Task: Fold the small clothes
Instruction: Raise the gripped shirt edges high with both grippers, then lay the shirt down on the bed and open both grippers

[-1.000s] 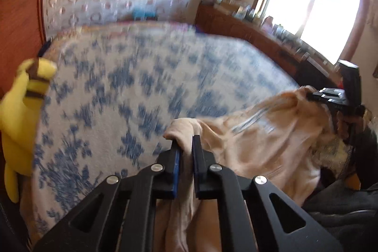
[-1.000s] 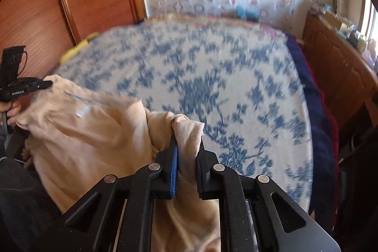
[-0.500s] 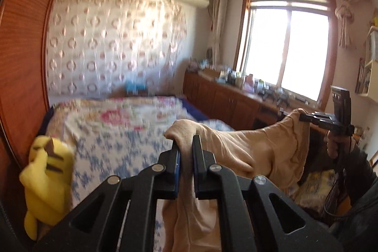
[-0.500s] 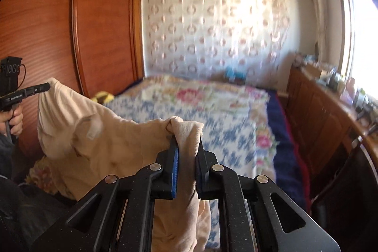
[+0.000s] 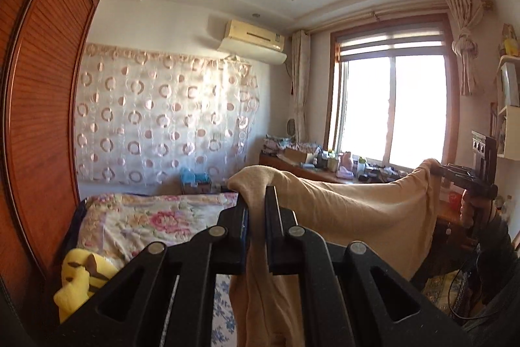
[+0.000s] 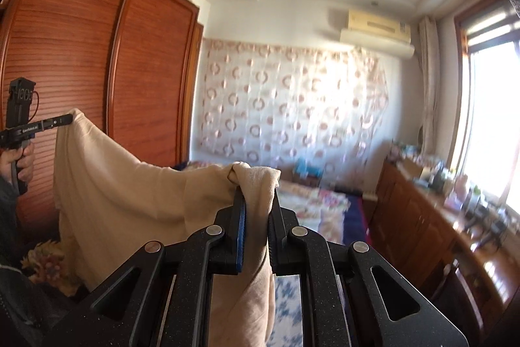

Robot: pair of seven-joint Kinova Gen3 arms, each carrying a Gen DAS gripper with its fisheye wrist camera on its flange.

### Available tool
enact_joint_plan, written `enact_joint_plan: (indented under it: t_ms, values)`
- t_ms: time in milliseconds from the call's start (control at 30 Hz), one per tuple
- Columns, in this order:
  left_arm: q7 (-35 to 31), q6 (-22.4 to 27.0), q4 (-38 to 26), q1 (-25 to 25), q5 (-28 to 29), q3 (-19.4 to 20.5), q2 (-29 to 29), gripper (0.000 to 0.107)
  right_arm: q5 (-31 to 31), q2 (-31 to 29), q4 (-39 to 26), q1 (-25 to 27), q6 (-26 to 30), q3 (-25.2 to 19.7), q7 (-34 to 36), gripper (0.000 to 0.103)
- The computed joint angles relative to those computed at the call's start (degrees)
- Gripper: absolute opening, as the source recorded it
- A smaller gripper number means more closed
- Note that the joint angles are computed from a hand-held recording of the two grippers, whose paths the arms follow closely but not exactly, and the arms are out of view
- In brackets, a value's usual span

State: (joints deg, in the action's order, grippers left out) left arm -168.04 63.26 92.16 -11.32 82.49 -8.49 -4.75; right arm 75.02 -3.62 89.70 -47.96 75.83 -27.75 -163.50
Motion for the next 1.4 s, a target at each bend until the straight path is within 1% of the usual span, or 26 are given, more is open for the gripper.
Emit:
enact_joint_plan:
  t_ms: [67,133,167,200,233,333,400,467,500,533,567,633,667,700,733,767,800,867,933,1000,1067,1167,1233,1300,1333,1400]
  values:
    - [0.6,0.1,-3.0,2.0,0.4,-2.2,1.3,0.005,1.8,0.3,-2.0,1.3,0.6,-1.5,2.1,0.008]
    - [1.8,-0.8,-5.4,5.7,1.4,-5.9,2.7,0.005,2.5,0.6,-4.1,6.1,0.1,-5.4,4.7,0.008]
    - [2.6,-1.0,-6.8,6.0,1.1,-6.3,3.5,0.005,2.8,1.1,-5.8,8.7,-0.4,-7.0,6.2,0.008]
    - [4.1,-1.3,-8.8,5.4,0.3,-5.7,4.5,0.005,2.8,1.7,-7.3,10.2,-0.9,-7.7,7.8,0.008]
    - [5.5,-2.4,-10.7,4.2,-0.9,-4.0,5.4,0.005,2.6,2.1,-8.3,10.8,-1.3,-7.6,8.9,0.008]
    - [10.8,-8.6,-15.7,1.0,-6.5,3.1,8.8,0.005,1.4,4.7,-12.9,13.1,-3.6,-5.9,13.3,0.008]
    - [13.5,-13.0,-18.8,2.1,-11.2,5.1,12.0,0.006,-0.7,7.9,-17.0,16.1,-4.2,-5.7,17.0,0.008]
    - [15.7,-17.4,-22.4,4.3,-15.8,6.2,17.0,0.007,-2.6,13.0,-22.3,17.8,-3.8,-3.5,21.0,0.008]
    - [16.0,-19.0,-23.7,4.9,-18.2,7.4,18.9,0.009,-4.4,15.7,-25.0,18.2,-4.3,-1.4,23.3,0.008]
    - [17.0,-21.1,-25.3,6.2,-20.5,7.6,21.5,0.010,-6.6,18.3,-27.6,18.4,-5.3,1.3,25.7,0.008]
    - [18.0,-22.8,-27.2,8.5,-22.8,6.8,24.1,0.013,-8.2,21.0,-30.2,18.2,-5.6,3.8,27.2,0.008]
    - [22.3,-25.7,-30.7,13.8,-27.5,2.5,29.4,0.017,-12.7,26.3,-33.8,19.4,-8.9,8.9,30.0,0.010]
    - [24.6,-25.7,-33.1,15.9,-29.8,0.9,32.0,0.018,-15.0,28.9,-35.8,19.5,-10.2,11.5,32.0,0.020]
    - [26.9,-24.8,-35.6,17.8,-32.2,-1.2,34.7,0.019,-17.3,31.6,-37.6,19.6,-10.5,14.2,33.4,0.040]
    - [29.0,-23.0,-38.0,19.0,-34.5,-2.9,37.3,0.021,-19.7,34.2,-39.5,19.5,-10.3,16.8,34.2,0.048]
    - [31.3,-20.6,-40.0,19.6,-36.6,-3.9,39.1,0.025,-22.0,36.9,-41.0,19.3,-10.1,19.5,34.1,0.051]
    - [33.5,-18.4,-41.1,20.0,-38.9,-4.3,40.4,0.031,-23.8,38.5,-41.5,19.2,-10.0,21.1,33.3,0.051]
    - [36.8,-15.1,-41.9,21.0,-42.7,-4.9,41.2,0.037,-26.5,39.0,-39.3,20.2,-10.9,21.1,31.7,0.051]
    - [38.1,-12.4,-41.4,21.3,-45.0,-4.5,41.6,0.039,-27.8,37.4,-34.2,22.0,-14.3,19.4,30.8,0.051]
    - [36.9,-12.0,-38.5,20.7,-46.4,-2.4,40.5,0.040,-27.5,35.9,-29.4,24.4,-16.4,15.7,29.2,0.051]
    - [35.5,-13.0,-34.7,20.7,-46.9,-1.2,38.6,0.041,-28.1,33.5,-24.4,24.8,-19.2,15.2,27.1,0.051]
    - [34.9,-14.7,-29.0,18.4,-48.7,3.3,35.9,0.041,-30.5,30.4,-18.2,22.5,-23.6,18.1,24.7,0.051]
    - [35.0,-16.2,-25.4,17.4,-49.4,5.3,34.4,0.042,-31.6,28.7,-13.4,22.2,-26.8,18.6,22.1,0.051]
    - [35.3,-16.5,-23.2,15.3,-49.8,8.3,33.8,0.042,-33.7,27.2,-9.3,21.6,-30.3,20.1,20.2,0.051]
    - [35.0,-16.5,-21.7,14.6,-49.6,9.1,33.5,0.042,-35.0,26.9,-7.9,20.5,-31.8,21.9,20.1,0.051]
    - [34.4,-16.9,-19.8,14.7,-50.1,9.2,33.1,0.042,-38.5,26.9,-5.6,18.3,-33.6,25.5,20.3,0.051]
